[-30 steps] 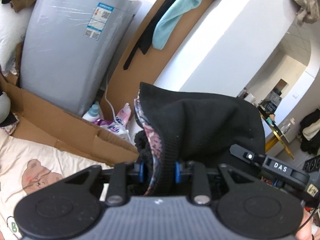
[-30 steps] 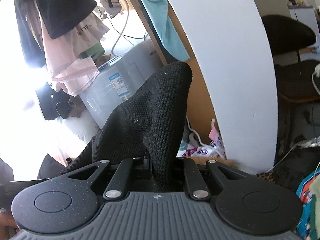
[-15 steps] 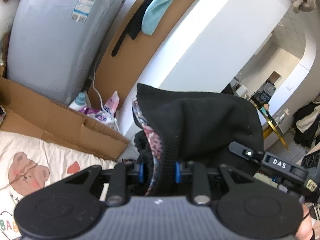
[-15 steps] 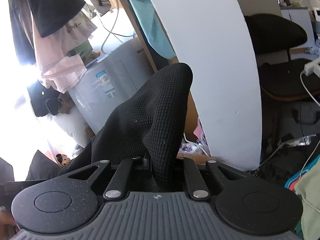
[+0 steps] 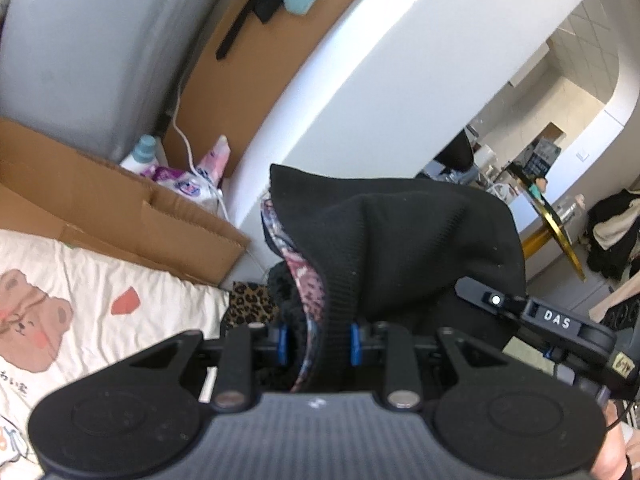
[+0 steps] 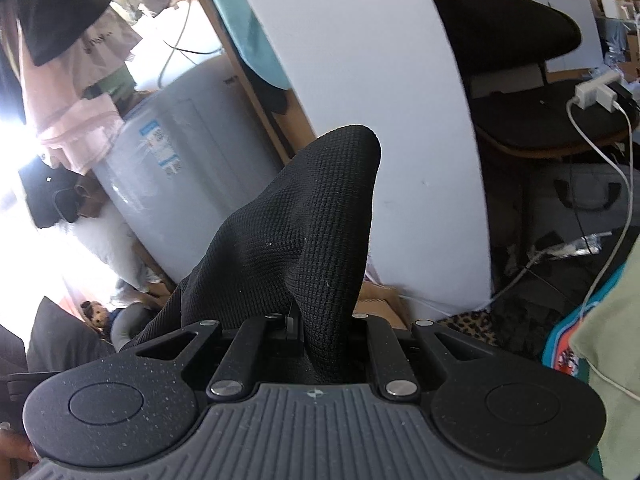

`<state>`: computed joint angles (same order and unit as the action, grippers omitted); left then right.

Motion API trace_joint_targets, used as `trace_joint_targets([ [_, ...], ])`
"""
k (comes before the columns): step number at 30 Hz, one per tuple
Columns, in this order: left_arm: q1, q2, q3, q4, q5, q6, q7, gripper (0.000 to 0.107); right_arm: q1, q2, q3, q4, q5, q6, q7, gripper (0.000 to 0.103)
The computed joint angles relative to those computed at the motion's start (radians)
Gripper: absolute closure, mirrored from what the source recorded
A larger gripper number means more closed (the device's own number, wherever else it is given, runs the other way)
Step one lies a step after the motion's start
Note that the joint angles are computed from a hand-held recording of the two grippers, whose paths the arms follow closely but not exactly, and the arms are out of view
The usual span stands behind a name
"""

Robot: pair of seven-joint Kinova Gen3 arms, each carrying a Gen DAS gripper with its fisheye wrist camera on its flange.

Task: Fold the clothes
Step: 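Carry the folded shorts up off the bed with both closed tools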

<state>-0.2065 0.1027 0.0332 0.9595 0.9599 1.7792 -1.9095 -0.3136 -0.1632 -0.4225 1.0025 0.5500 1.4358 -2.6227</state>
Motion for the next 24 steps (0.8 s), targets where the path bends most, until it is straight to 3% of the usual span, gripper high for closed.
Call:
trace_joint_targets([
  [17,0.155,-0.024,0.027,0.393,-0.056,-0.244,-0.200,0.078,0.154,-0.139,0.174,0.424,-0.228,-0.271,0.109,0.094],
  [24,0.204,0.013,0.052,0.520,-0.060,-0.343,-0.246,0.078,0.199,-0.140,0.214,0.537,-0.279,-0.325,0.164,0.093],
])
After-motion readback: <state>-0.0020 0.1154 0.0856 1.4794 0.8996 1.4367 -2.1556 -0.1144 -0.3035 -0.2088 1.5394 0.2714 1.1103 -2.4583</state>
